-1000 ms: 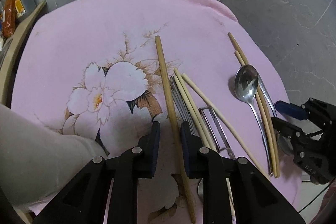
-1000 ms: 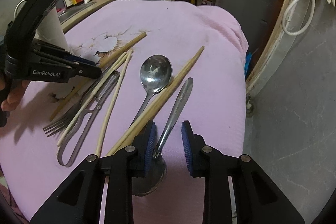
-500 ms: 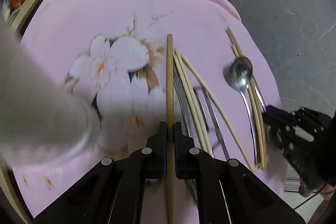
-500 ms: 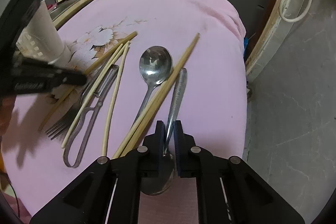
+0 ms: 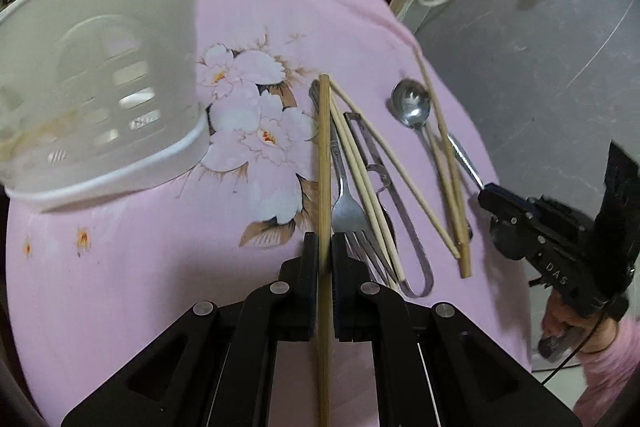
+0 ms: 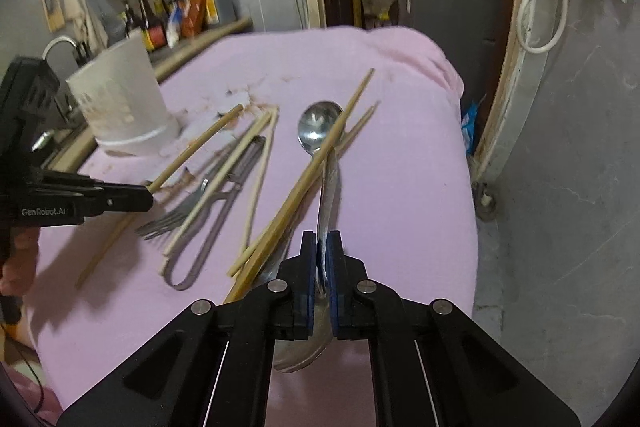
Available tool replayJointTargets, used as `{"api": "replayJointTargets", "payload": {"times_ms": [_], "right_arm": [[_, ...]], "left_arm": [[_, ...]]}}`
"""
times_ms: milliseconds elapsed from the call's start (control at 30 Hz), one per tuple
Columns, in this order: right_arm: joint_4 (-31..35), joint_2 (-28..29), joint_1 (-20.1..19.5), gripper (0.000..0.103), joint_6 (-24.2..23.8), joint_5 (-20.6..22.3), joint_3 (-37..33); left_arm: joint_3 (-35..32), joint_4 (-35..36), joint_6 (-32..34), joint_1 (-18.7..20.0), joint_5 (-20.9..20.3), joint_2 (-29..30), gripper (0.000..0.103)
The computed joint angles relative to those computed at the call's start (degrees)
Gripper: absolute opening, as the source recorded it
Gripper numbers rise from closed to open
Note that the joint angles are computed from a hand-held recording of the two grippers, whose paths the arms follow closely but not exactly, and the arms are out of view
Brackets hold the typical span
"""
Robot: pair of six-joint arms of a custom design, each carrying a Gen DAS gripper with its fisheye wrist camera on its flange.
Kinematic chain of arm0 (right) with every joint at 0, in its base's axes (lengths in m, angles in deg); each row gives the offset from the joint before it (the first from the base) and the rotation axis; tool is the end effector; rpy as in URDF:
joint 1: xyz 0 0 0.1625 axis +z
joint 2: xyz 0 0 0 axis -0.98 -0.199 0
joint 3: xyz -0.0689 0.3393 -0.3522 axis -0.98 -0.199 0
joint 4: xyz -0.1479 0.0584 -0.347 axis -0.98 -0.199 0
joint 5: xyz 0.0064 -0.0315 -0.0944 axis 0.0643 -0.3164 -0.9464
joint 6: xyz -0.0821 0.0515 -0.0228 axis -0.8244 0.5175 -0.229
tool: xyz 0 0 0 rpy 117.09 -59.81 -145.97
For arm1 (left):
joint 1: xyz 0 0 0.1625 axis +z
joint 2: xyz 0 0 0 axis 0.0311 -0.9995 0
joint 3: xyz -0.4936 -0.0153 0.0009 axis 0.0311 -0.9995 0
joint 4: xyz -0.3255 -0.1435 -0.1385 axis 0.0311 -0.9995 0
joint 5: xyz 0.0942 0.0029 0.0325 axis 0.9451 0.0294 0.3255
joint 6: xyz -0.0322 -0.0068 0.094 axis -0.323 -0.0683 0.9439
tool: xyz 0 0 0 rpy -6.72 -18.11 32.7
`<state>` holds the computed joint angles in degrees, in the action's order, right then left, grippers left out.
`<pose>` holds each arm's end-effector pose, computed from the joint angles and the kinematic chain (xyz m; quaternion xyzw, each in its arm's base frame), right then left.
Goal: Organize utensils
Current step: 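Close the left tool on the chopstick while the right tool grips the spoon handle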
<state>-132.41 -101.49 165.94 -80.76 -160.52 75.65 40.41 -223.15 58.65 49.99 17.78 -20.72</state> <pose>0.0618 -0.6420 0.3147 0.1337 -0.8810 0.3310 0.3105 -0.3820 -0.7583 0.0116 0.2981 0.9360 -0.0990 0.1587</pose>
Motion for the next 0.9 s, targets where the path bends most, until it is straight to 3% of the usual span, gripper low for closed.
{"api": "replayJointTargets", "payload": {"times_ms": [100,267,433,500,600,767,900], "right_arm": [[-4.2,0.0,0.0,0.003,-1.4,1.3,2.3],[-6.7,-0.2,1.0,0.003,-3.2,0.0,4.1],[-2.4,1.4,1.5,0.008,-2.2,-5.1,1.4],[0.7,1.7,1.0,0.017,-1.0,-5.3,0.0],[2.8,2.6,1.5,0.021,-2.8,-7.2,-1.7],[9.4,4.2,2.3,0.018,-2.6,-11.1,-6.4],[17.3,3.3,2.2,0.005,0.7,-12.4,-8.9]], "left_arm": [[3.5,-6.1,2.1,-0.5,0.1,-1.0,0.004],[6.8,-9.3,3.2,-0.7,-0.3,-2.4,0.004],[6.9,-8.7,1.5,-0.6,-0.3,-2.3,0.004],[7.6,-8.1,1.0,-0.2,-0.3,-3.3,0.004],[7.2,-6.8,0.3,0.1,-0.5,-3.4,0.004],[5.9,-3.6,1.0,0.3,-0.4,-3.6,0.004],[3.6,1.6,2.2,0.4,0.1,-3.2,0.005]]}}
